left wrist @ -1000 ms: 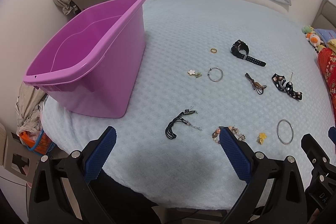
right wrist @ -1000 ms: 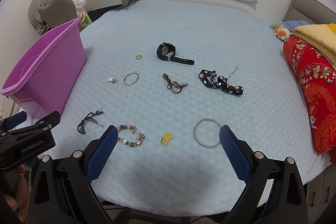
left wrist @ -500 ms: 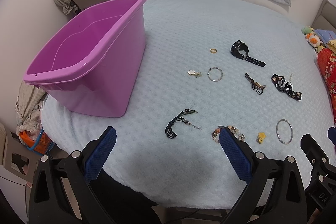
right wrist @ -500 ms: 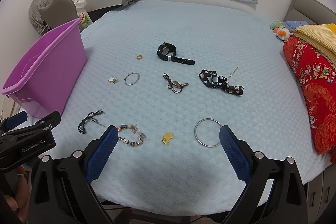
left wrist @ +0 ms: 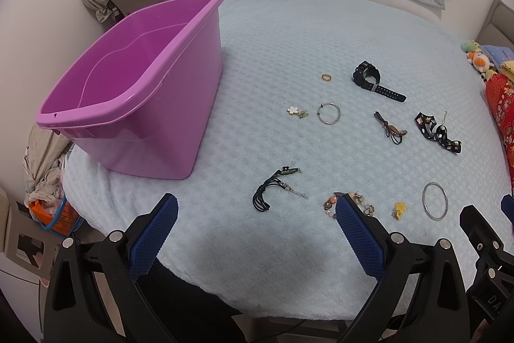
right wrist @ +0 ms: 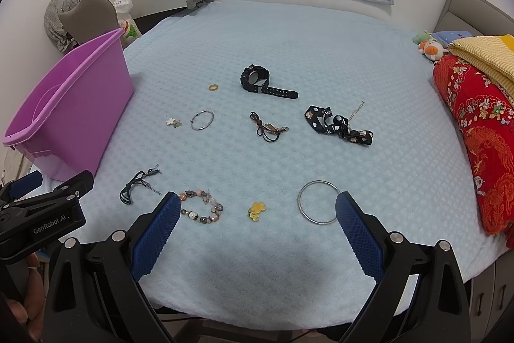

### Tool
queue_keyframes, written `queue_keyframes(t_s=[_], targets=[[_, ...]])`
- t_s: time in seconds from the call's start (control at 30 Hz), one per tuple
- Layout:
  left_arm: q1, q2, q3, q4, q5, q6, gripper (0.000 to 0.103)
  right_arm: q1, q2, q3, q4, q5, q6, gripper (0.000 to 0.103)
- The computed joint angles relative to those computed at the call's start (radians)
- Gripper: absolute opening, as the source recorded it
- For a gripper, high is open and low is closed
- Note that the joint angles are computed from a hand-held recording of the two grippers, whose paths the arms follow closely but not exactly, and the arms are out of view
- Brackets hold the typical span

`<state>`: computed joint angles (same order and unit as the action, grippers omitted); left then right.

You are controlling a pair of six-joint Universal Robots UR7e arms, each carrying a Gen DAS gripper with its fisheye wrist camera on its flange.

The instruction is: Organize jewelry

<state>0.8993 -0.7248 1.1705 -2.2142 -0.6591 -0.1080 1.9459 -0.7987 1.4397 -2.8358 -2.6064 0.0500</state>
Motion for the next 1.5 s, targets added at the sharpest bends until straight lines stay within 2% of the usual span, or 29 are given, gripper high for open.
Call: queue_keyframes(t_s=[0.47, 0.7, 0.8, 1.07, 1.37, 1.5], targets=[[0.002, -0.009, 0.014, 0.011, -0.007, -0.014, 0.097, -0.004, -0.006, 0.015, -0.004, 0.007, 0.007, 0.093], [0.023, -0.005, 0.02, 0.022, -0.006, -0.032, 0.097, -0.027, -0.039, 0.069, -0.008, 0.053, 0.023, 0.093], [0.04, -0.012, 0.038, 0.018, -0.02, -0.038, 0.097, -0.045, -0.067, 0.116, -0.016, 0.085, 0.042, 0.093], [0.072, -0.009, 0.078, -0.019, -0.073, -0.018, 0.097, -0.092, -0.11, 0.199, -0.03, 0.09, 0.073, 0.093], [0.07, 0.047, 0.072, -0.074, -0.155, 0.052, 0.097, -0.139, -0.125, 0.23, -0.096, 0.099, 0.034, 0.093], [0.078, 0.081, 0.044, -0.076, -0.16, 0.048, 0.097, -0.162, -0.125, 0.226, -0.111, 0.107, 0.013, 0.093]])
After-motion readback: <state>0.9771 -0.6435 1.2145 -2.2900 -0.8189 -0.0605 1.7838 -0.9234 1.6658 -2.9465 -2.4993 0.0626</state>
